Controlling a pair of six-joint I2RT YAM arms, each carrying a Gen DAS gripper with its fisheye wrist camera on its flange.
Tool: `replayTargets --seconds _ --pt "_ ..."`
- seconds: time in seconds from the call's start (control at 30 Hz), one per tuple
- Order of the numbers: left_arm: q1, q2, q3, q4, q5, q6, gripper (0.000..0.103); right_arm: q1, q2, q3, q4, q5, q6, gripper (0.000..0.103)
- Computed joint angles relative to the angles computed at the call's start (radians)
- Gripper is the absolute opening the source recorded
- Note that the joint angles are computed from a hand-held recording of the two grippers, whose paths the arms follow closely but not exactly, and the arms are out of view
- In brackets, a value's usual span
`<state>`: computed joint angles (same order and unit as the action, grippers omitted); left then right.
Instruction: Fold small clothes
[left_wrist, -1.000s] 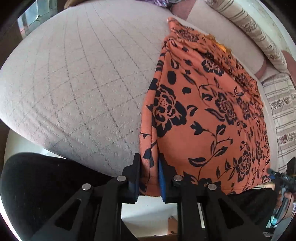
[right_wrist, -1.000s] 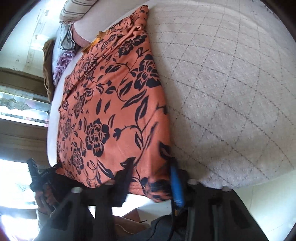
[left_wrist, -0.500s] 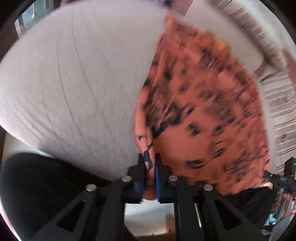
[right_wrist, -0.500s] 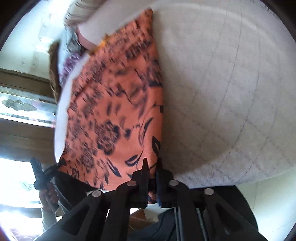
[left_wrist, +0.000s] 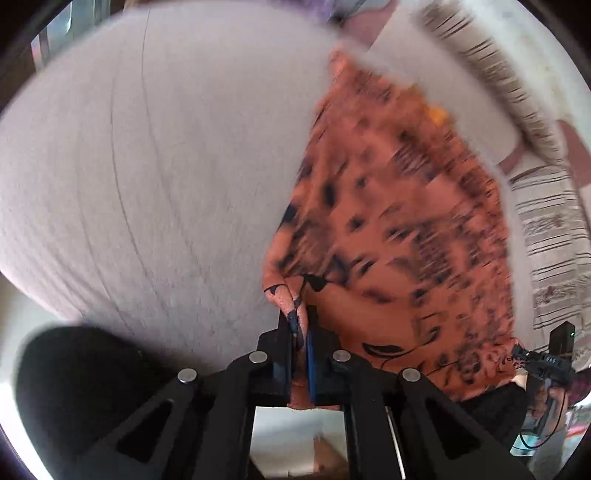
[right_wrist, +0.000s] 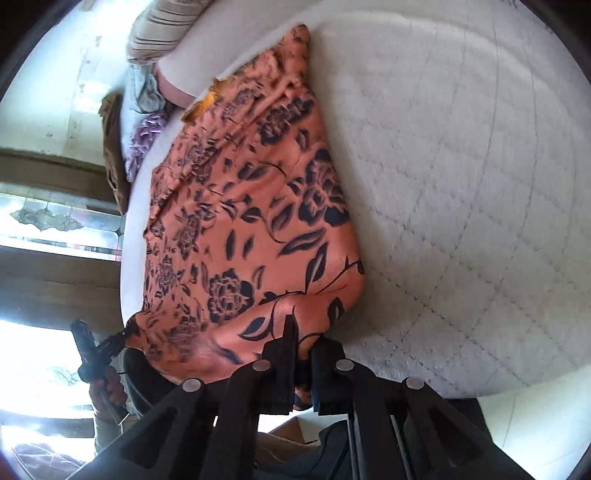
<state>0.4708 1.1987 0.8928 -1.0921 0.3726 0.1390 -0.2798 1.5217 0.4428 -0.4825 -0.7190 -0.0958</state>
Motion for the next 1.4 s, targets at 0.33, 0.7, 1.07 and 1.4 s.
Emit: replayTargets --seconds 0.33,0.7,1.07,1.4 --pt "-0.205 0.389 0.693 0.121 0.106 -0.155 0.006 0.037 0.098 0.373 0.028 -0.147 0.195 0.006" --pt "-0.285 0.847 0.920 0.443 -0.220 -0.264 0.087 0.190 0.669 0.923 0.315 0.154 0.589 0.062" --pt "-0.331 0.684 0.526 0.512 -0.211 -0.103 0.037 0.365 0.491 0.659 0.324 0.280 0.367 0.047" --pt "-0.115 0.289 0.365 0.344 0.008 -0.010 0.015 0.374 0.141 0.641 0.027 0.264 0.322 0.019"
